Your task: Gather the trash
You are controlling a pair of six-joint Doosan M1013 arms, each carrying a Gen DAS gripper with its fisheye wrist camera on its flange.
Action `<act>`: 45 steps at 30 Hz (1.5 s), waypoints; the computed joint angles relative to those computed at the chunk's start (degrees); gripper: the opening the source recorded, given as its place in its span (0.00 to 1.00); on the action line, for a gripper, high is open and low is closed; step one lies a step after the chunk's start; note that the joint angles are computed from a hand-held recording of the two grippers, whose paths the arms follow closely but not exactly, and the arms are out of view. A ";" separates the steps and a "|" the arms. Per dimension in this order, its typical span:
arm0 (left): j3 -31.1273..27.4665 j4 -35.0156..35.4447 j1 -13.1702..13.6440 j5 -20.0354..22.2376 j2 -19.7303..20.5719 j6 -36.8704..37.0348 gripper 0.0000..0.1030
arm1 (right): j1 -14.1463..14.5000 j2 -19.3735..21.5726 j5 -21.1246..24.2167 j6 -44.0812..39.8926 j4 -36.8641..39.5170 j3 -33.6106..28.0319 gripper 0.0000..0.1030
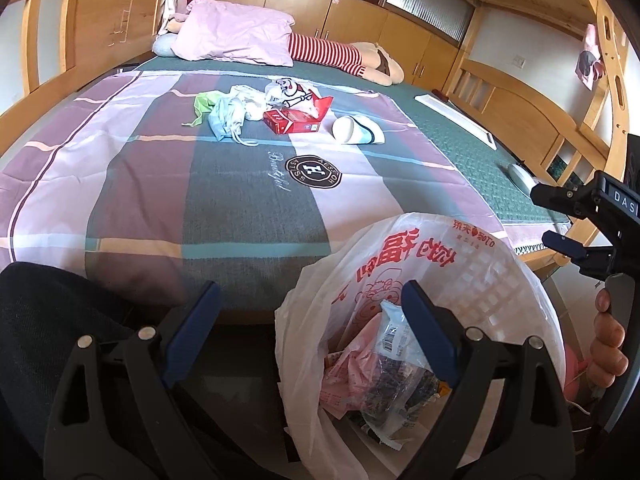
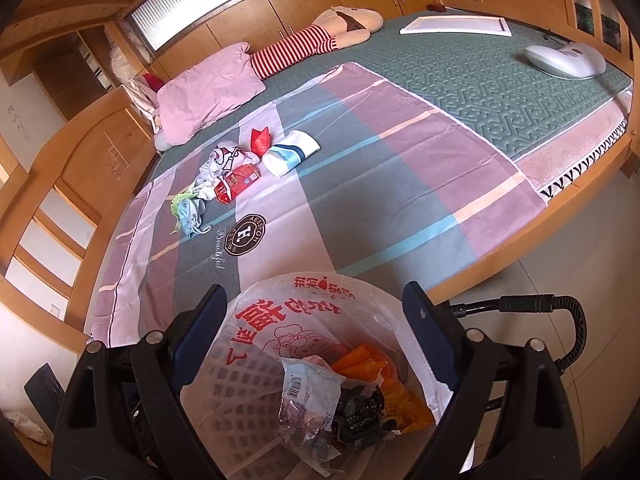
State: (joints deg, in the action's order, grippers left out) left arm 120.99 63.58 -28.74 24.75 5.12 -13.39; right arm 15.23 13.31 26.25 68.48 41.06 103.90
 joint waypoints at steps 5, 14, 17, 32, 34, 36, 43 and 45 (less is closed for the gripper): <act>-0.05 -0.21 0.02 0.23 0.29 -0.59 0.88 | -0.11 0.08 -0.02 0.49 -0.34 -0.03 0.85; -1.62 5.85 4.17 5.32 0.41 -4.40 0.89 | 1.83 3.93 2.00 5.45 -6.52 -6.92 0.85; -3.14 1.65 8.21 5.29 1.41 -1.99 0.89 | 3.87 7.39 5.48 5.68 -8.59 -12.59 0.85; -3.72 -4.13 21.37 3.45 3.86 -20.72 0.93 | 16.34 35.57 25.79 14.38 -24.66 -52.30 0.81; -4.12 -7.14 21.70 3.91 4.16 -19.63 0.93 | 17.26 39.05 29.09 15.16 -26.94 -57.66 0.71; -4.35 -9.57 22.27 2.86 4.46 -17.93 0.93 | 18.06 41.70 32.36 14.69 -29.18 -61.67 0.42; -1.70 -1.08 22.06 4.94 3.06 -34.51 0.95 | 17.56 38.72 38.29 1.00 -19.22 -56.51 0.18; -1.12 1.00 21.93 5.74 2.71 -38.83 0.95 | 17.51 37.06 41.59 -4.29 -16.59 -53.78 0.18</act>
